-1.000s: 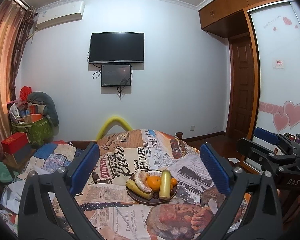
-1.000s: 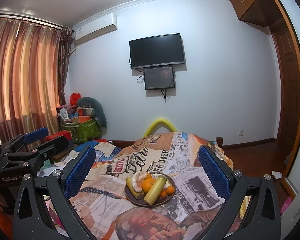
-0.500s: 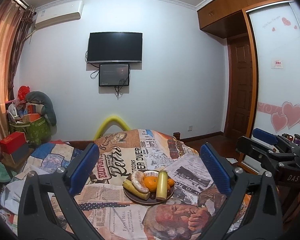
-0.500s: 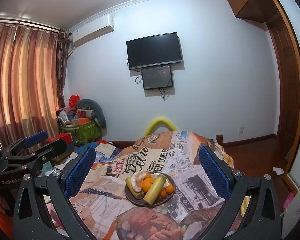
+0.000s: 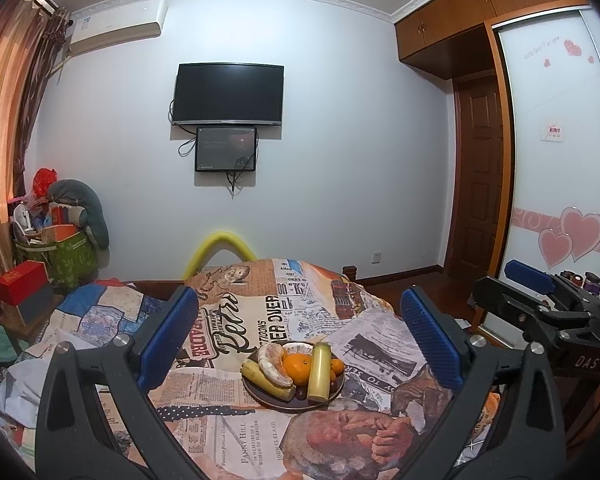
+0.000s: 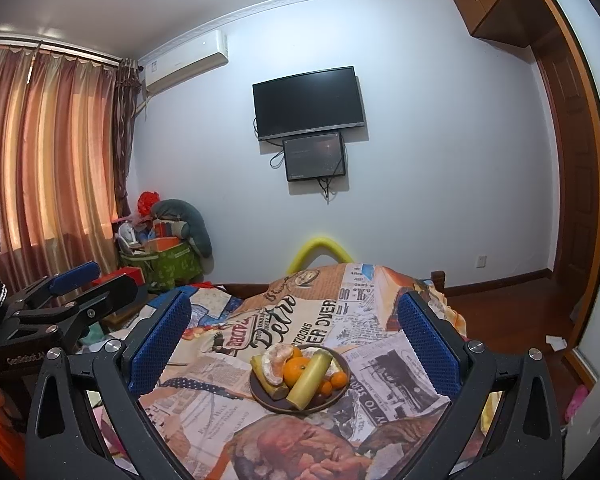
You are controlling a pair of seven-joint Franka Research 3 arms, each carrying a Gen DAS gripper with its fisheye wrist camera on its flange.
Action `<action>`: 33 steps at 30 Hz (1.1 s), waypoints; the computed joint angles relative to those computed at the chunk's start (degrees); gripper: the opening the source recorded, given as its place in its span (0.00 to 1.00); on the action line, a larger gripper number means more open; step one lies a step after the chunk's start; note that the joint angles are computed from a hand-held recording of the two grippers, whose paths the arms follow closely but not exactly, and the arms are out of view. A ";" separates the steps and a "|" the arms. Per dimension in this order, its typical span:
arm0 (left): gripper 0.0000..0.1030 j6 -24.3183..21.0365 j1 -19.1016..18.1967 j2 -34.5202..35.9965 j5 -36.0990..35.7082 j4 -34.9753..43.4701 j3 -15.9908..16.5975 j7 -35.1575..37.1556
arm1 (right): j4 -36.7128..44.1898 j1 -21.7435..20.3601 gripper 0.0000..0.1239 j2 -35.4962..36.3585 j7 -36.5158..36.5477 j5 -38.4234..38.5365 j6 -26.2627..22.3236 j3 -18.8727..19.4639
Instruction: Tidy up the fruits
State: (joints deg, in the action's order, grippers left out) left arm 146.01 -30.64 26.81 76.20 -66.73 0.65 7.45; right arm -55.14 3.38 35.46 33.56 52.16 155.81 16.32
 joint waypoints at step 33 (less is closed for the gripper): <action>1.00 0.82 0.80 0.48 -2.38 0.50 -0.14 0.82 | 3.51 1.10 0.83 2.29 2.61 -3.67 -0.70 -1.13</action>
